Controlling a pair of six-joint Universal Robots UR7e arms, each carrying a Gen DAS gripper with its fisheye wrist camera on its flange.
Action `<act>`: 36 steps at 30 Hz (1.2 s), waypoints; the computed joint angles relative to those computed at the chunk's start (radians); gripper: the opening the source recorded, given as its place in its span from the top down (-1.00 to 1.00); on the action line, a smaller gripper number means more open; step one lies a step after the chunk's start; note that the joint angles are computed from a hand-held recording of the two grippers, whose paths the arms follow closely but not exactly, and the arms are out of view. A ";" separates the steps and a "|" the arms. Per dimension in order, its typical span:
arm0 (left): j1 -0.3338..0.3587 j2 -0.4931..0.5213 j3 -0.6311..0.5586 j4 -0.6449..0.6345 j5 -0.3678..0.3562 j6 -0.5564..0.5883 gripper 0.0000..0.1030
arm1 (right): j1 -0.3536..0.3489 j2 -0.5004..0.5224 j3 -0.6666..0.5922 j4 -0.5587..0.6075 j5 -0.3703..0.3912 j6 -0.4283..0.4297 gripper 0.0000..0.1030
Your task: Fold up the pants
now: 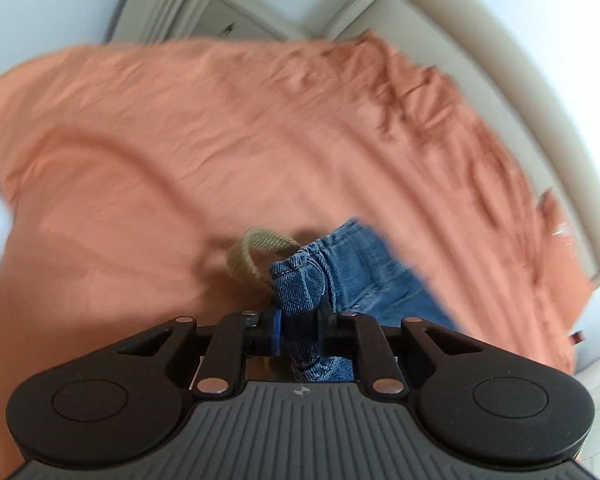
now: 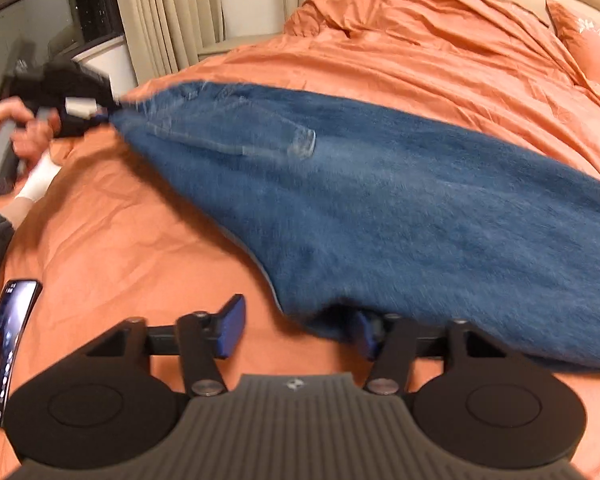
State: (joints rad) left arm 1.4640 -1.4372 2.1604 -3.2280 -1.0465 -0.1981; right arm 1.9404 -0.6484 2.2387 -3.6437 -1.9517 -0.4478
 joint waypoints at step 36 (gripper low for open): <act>-0.391 0.022 0.145 -0.080 0.497 0.342 -0.16 | -0.146 -0.391 0.238 0.020 0.001 -0.050 -0.01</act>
State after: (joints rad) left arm 1.0732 -1.4155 2.3050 -3.3080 -0.5495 0.1435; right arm 1.7944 -1.0398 2.4770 -3.6237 -1.9512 -0.4983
